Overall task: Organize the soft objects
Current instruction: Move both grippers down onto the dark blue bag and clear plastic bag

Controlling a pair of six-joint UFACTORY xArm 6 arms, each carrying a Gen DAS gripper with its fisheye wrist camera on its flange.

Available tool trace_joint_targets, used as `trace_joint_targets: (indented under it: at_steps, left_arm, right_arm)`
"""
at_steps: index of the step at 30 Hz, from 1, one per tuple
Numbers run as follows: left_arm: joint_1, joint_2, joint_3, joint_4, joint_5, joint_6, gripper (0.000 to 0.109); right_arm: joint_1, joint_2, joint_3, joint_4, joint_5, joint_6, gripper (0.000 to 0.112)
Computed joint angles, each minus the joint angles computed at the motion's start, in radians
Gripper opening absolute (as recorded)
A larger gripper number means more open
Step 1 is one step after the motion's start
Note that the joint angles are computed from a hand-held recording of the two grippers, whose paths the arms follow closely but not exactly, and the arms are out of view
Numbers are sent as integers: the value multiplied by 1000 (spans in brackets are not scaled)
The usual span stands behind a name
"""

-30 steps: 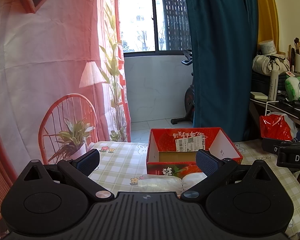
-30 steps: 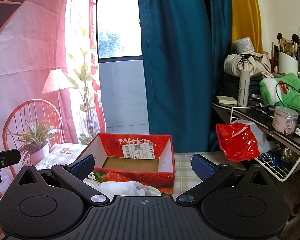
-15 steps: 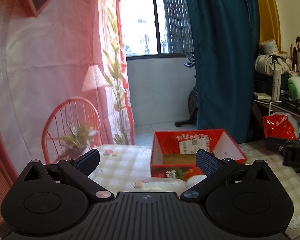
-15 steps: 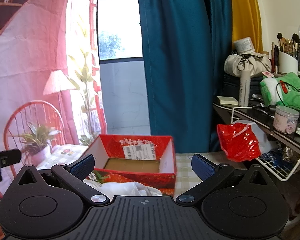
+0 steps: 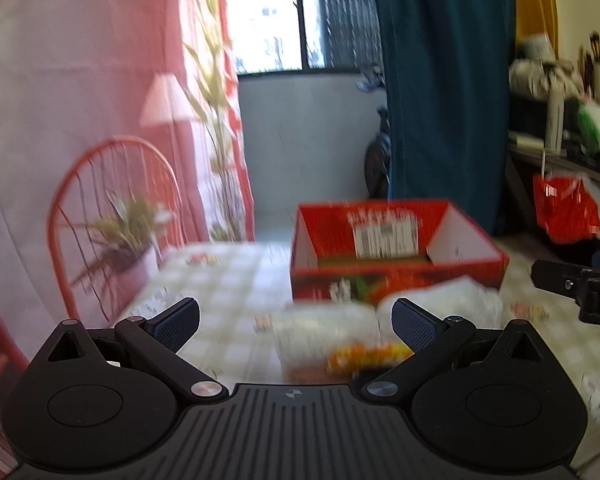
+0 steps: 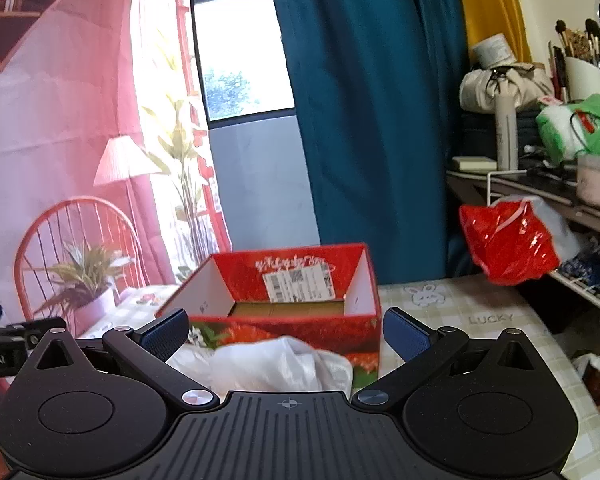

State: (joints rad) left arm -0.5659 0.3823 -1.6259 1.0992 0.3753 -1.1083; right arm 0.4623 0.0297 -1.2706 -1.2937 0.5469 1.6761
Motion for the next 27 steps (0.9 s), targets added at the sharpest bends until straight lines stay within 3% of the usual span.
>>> trace_joint_targets:
  at_steps: [3,7,10,13,17,22,24,27]
  left_arm:
    - [9,29,8,-39,-27,56,103]
    - [28,66,20,-231,-81,202,103]
    - [34,91,11,-244,-92,196,102]
    - [44,101,17,-258,-112,187,102]
    - [37,140,-13,-413,-96,300,93]
    - [34,149,-5,-464,-107,354,85]
    - [36,141,32,-594,-164,442,83]
    - [26,144,62,-794,-218,596,80]
  right_arm:
    - [-11,37,2,54,-40,-49,102]
    - [-32,72,24,158,-119,-146,102]
    - [-30,98,29,235,-107,-200,103]
    - [-30,113,42,210,-111,-176,102]
    - [-32,129,58,252,-134,-226,96]
    - [-45,130,84,342,-187,-299,88]
    - [-47,131,89,368,-198,-322,78]
    - [-48,130,97,391,-214,-340,75]
